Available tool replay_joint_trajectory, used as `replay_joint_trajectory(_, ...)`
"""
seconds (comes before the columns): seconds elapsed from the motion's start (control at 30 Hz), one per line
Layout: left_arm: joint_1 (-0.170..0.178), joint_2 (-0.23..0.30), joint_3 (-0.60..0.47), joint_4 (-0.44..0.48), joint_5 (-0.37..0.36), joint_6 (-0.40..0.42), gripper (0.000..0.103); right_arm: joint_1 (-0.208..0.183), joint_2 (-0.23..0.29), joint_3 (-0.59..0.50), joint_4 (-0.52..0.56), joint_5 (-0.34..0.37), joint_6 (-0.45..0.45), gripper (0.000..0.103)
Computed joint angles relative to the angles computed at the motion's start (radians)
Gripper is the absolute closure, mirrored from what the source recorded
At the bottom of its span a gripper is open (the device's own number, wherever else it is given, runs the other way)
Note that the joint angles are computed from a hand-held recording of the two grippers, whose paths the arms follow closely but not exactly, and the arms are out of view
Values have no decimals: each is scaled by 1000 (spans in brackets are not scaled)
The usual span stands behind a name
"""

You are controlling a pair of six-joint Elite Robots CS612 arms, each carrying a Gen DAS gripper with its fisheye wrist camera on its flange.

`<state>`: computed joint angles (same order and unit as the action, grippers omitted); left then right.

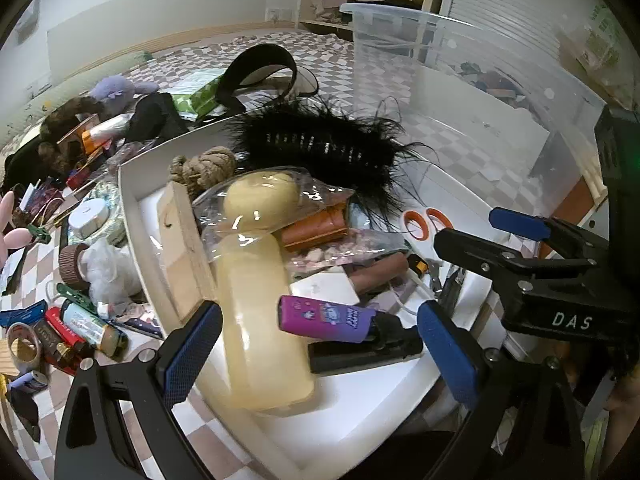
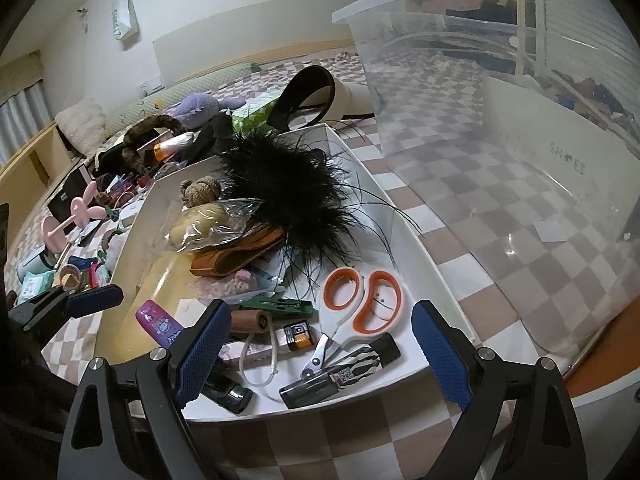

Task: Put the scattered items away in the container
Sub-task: 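Withdraw both grippers from the box back over the bed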

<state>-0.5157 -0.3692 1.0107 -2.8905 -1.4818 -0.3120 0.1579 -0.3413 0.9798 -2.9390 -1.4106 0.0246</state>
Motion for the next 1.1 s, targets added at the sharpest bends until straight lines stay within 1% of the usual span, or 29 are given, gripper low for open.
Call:
replay_joint_trajectory(0.1, 1, -8, 13, -5, 15, -3, 1, 4, -2, 1, -3, -5, -5, 11)
replay_joint_trajectory(0.17, 2, -12, 21, -13, 19, -6, 1, 7, -3, 2, -8, -11, -8, 10)
replay_joint_trajectory(0.3, 6, -20, 37, -25, 18, -16, 1, 12, -5, 4, -23, -25, -11, 0)
replay_joint_trajectory(0.47, 12, -32, 59, -44, 11, -41, 1, 19, -7, 4, -32, -42, -9, 0)
replay_joint_trajectory(0.6, 15, -42, 79, -58, 19, -55, 1, 24, -8, 4, -44, -56, -7, 0)
replay_joint_trajectory(0.67, 19, -49, 91, -71, 24, -65, 1, 26, -9, 5, -47, -54, -4, 0)
replay_joint_trajectory(0.8, 32, -64, 117, -77, 3, -108, 1, 31, -12, 7, -56, -44, -3, 0)
replay_joint_trajectory(1.1, 50, -99, 193, -132, 30, -145, 1, 51, -12, -1, -53, -27, -20, 0)
